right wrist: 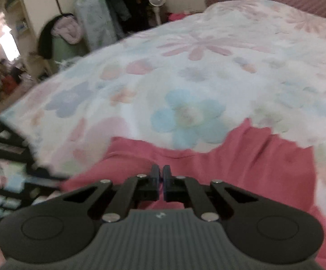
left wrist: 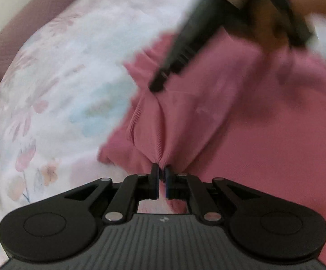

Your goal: Fold small clothes

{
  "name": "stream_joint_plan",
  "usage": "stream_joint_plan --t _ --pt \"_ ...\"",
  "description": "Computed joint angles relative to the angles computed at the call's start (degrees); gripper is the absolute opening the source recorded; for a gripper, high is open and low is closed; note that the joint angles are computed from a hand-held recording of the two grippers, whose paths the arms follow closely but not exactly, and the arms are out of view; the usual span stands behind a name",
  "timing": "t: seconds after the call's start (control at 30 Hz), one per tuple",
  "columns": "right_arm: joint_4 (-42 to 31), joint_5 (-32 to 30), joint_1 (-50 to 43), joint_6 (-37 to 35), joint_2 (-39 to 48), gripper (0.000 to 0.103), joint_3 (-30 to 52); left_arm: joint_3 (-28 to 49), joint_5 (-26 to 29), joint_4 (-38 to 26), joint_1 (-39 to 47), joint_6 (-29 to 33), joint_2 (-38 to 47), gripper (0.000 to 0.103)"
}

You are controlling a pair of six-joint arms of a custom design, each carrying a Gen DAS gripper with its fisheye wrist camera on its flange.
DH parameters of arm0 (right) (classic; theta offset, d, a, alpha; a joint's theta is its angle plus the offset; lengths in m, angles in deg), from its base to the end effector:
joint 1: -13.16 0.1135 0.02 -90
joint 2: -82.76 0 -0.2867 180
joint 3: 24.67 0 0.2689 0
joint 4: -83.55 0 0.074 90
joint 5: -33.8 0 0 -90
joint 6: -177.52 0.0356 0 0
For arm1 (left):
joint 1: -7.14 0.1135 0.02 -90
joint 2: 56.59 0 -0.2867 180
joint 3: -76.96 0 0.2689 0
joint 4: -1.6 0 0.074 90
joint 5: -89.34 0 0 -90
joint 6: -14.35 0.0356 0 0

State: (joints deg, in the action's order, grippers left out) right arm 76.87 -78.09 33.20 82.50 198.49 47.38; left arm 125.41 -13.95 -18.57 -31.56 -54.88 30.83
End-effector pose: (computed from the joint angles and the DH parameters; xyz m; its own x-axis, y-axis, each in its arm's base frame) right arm 0.3780 0.1520 0.1036 -0.6733 -0.3320 -0.6606 -0.6026 0.7641 0.2302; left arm 0.2173 -0.1636 0.1375 -0.4433 0.7973 -0.4096 0.7205 0.5888 0.3664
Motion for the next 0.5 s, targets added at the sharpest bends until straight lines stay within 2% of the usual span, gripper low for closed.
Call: stream_joint_plan --t 0.07,0.13,0.17,0.23,0.27,0.3,0.37,0.43,0.5 --pt "-3.38 0.35 0.73 -0.63 2.92 0.000 2.93 -1.04 -3.26 3.37 -1.25 -0.61 3.03 0.004" --pt "-2.62 1.04 1.67 -0.09 4.32 0.000 2.95 -0.78 -1.42 4.41 -0.15 -4.69 4.17 0.007" --pt "-1.91 1.07 1.84 0.56 4.38 0.005 2.49 -0.70 -0.25 4.50 0.38 -5.95 3.96 0.013" --pt "0.86 1.00 1.55 2.18 2.39 0.008 -0.42 -0.88 3.53 3.31 2.26 -7.35 1.51 0.023" --pt "1.65 1.01 1.33 2.22 0.92 0.015 -1.89 -0.62 5.56 1.76 3.35 -7.91 0.20 0.030" --pt "2.73 1.10 0.91 2.05 -1.34 0.018 -4.16 -0.66 7.22 0.76 4.19 -8.53 -1.27 0.034" --pt "2.66 1.48 0.25 1.00 -5.63 0.019 -7.52 -0.82 12.83 -0.94 7.39 -10.45 -4.81 0.034" --pt "1.97 2.47 0.19 0.15 -9.20 0.018 -10.58 -0.78 18.11 -0.82 10.61 -15.05 -7.17 0.034" --pt "2.74 4.89 -0.17 0.30 -13.57 0.018 -15.45 -0.39 22.11 1.03 12.44 -21.43 -6.55 0.021"
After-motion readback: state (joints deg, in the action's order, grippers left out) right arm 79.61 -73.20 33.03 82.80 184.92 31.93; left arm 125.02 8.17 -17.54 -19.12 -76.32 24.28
